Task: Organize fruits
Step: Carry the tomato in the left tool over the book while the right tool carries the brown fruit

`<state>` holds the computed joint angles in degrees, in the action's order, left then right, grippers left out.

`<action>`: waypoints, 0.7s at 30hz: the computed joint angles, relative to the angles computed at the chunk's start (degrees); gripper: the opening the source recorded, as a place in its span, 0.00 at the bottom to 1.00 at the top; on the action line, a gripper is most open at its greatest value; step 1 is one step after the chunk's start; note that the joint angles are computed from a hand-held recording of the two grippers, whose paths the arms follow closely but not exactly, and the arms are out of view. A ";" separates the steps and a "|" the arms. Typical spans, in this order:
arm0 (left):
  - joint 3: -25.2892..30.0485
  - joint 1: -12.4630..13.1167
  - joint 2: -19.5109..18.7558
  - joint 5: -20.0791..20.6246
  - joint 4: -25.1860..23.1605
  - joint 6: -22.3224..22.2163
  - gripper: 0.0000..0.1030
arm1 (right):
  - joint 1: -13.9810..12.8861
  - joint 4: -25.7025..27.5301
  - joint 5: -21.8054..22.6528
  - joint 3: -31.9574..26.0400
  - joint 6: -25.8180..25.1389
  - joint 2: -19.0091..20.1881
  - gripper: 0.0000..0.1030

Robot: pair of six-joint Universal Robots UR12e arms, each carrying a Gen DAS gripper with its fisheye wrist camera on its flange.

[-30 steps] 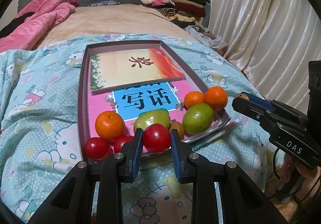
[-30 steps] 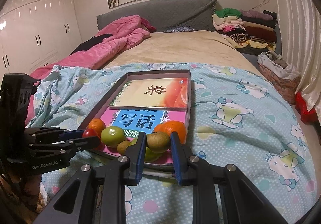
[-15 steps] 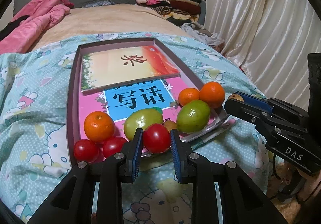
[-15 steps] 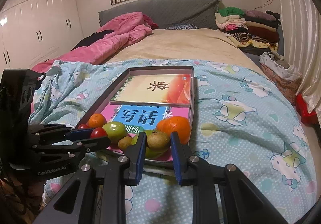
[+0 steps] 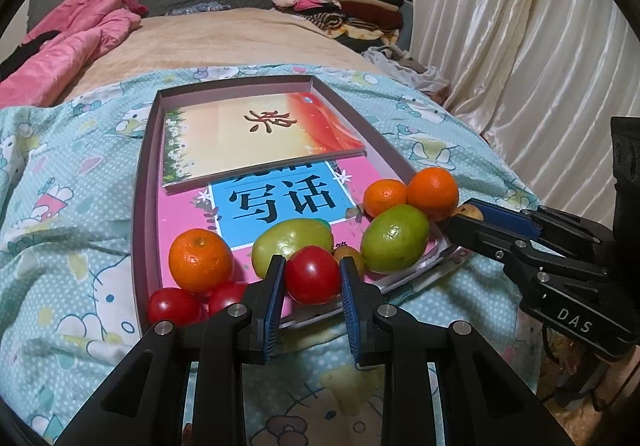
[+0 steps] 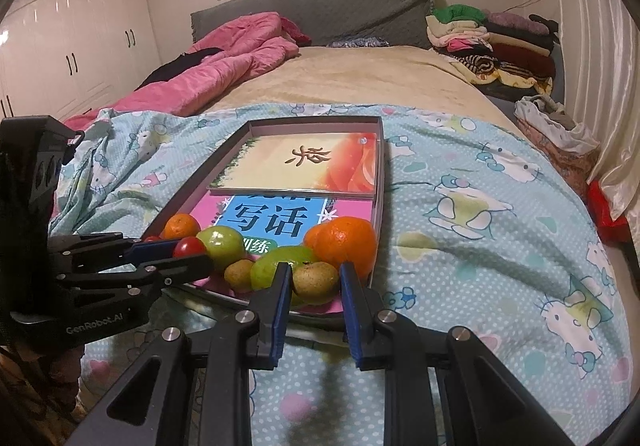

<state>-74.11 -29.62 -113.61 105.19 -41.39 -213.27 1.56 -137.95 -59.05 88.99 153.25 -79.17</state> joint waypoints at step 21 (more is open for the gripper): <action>-0.03 0.61 -0.21 -0.59 -1.04 -0.32 0.27 | 1.25 1.67 -1.48 -1.03 -2.50 1.22 0.24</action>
<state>-74.15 -29.01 -113.82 104.59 -42.43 -213.59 2.81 -136.28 -60.54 87.96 150.75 -77.95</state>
